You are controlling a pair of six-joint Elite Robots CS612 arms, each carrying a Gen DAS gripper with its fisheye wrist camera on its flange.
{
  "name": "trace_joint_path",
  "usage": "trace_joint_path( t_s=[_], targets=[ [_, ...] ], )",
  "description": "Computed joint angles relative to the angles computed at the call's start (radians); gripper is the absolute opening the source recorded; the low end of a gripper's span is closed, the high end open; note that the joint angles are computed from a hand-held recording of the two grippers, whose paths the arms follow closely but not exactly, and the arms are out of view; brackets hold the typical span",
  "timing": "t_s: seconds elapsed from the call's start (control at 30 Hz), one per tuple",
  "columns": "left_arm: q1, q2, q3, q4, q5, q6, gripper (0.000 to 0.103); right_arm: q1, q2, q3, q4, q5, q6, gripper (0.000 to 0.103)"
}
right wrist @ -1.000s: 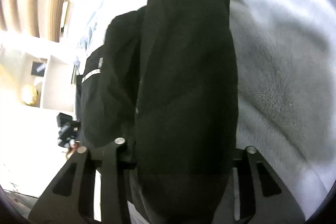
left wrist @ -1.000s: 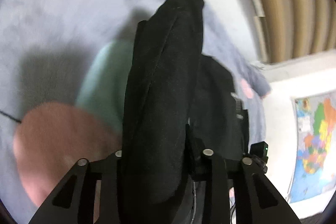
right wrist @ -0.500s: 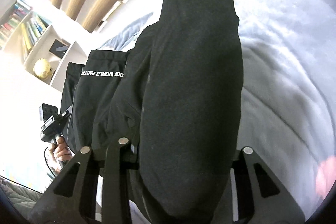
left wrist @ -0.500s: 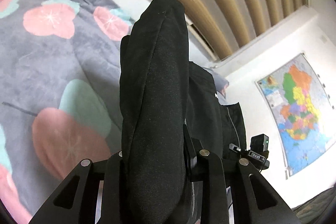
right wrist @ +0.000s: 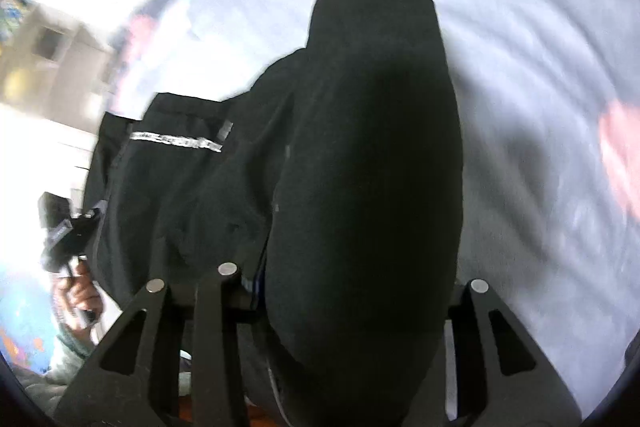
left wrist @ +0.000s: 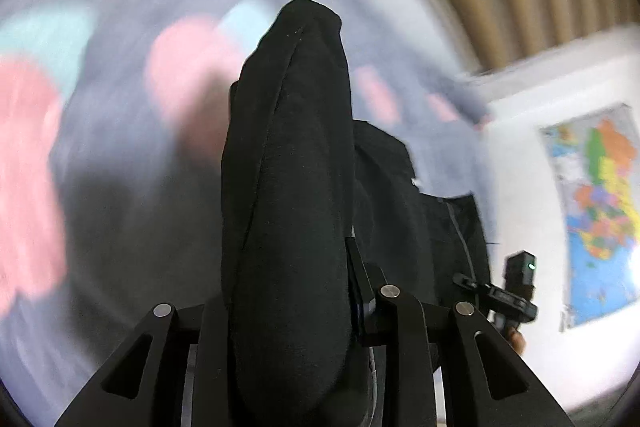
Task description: Fold large clothes
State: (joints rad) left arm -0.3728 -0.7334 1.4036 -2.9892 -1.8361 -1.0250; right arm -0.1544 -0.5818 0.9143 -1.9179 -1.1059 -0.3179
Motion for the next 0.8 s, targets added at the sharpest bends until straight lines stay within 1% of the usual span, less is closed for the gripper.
trace_joint_path(
  t_s=[0.03,0.07,0.1,0.13,0.17,0.2,0.23,0.27,0.3,0.37,0.4,0.47,0.53,0.6,0.67,0.7,0.73,0.77,0.8],
  targets=[
    [0.001,0.008,0.020,0.017,0.018,-0.056,0.039,0.008,0.010,0.005,-0.012,-0.051,0.027,0.050],
    [0.004,0.020,0.040,-0.007,0.015,-0.136,0.047,0.008,0.020,0.010,-0.026,-0.077,0.061,0.057],
    [0.015,0.042,0.063,-0.073,-0.017,-0.241,0.056,0.002,0.032,0.011,-0.031,-0.067,0.114,0.071],
    [0.026,0.067,0.080,-0.178,-0.056,-0.346,0.057,-0.007,0.040,0.014,-0.038,-0.032,0.168,0.076],
    [0.041,0.090,0.083,-0.247,-0.105,-0.416,0.057,-0.015,0.043,0.018,-0.046,0.000,0.211,0.076],
    [0.043,0.093,0.087,-0.273,-0.112,-0.445,0.057,-0.023,0.045,0.020,-0.052,0.025,0.259,0.076],
    [0.037,0.078,0.097,-0.258,-0.088,-0.432,0.057,-0.024,0.042,0.019,-0.051,0.022,0.279,0.075],
    [0.029,0.051,0.105,-0.201,-0.051,-0.377,0.058,-0.025,0.038,0.020,-0.054,0.006,0.284,0.075],
    [0.027,0.024,0.100,-0.102,-0.030,-0.285,0.057,-0.024,0.027,0.026,-0.067,-0.027,0.276,0.076],
    [0.017,-0.028,0.103,0.021,0.029,-0.172,0.055,-0.020,0.000,0.048,-0.108,-0.093,0.256,0.076],
    [0.011,-0.052,0.108,0.054,0.063,-0.130,0.055,-0.019,-0.016,0.064,-0.134,-0.116,0.247,0.076],
    [-0.002,-0.097,0.120,0.091,0.132,-0.067,0.056,-0.030,-0.056,0.113,-0.206,-0.131,0.228,0.076],
    [-0.017,-0.123,0.117,0.130,0.181,-0.019,0.056,-0.030,-0.090,0.149,-0.257,-0.109,0.217,0.077],
    [-0.035,-0.134,0.094,0.179,0.213,0.021,0.056,-0.019,-0.107,0.167,-0.288,-0.087,0.213,0.077],
    [-0.049,-0.129,0.069,0.175,0.218,0.071,0.056,-0.017,-0.121,0.189,-0.296,-0.064,0.156,0.078],
    [-0.061,-0.132,0.055,0.212,0.246,0.110,0.056,0.000,-0.119,0.183,-0.291,-0.073,0.135,0.078],
    [-0.075,-0.137,0.047,0.246,0.290,0.135,0.056,0.022,-0.118,0.181,-0.294,-0.116,0.089,0.079],
    [-0.090,-0.140,0.037,0.275,0.335,0.169,0.056,0.033,-0.122,0.200,-0.312,-0.155,0.055,0.079],
    [-0.093,-0.139,0.035,0.274,0.340,0.191,0.057,0.052,-0.118,0.202,-0.321,-0.205,0.026,0.079]
  ],
)
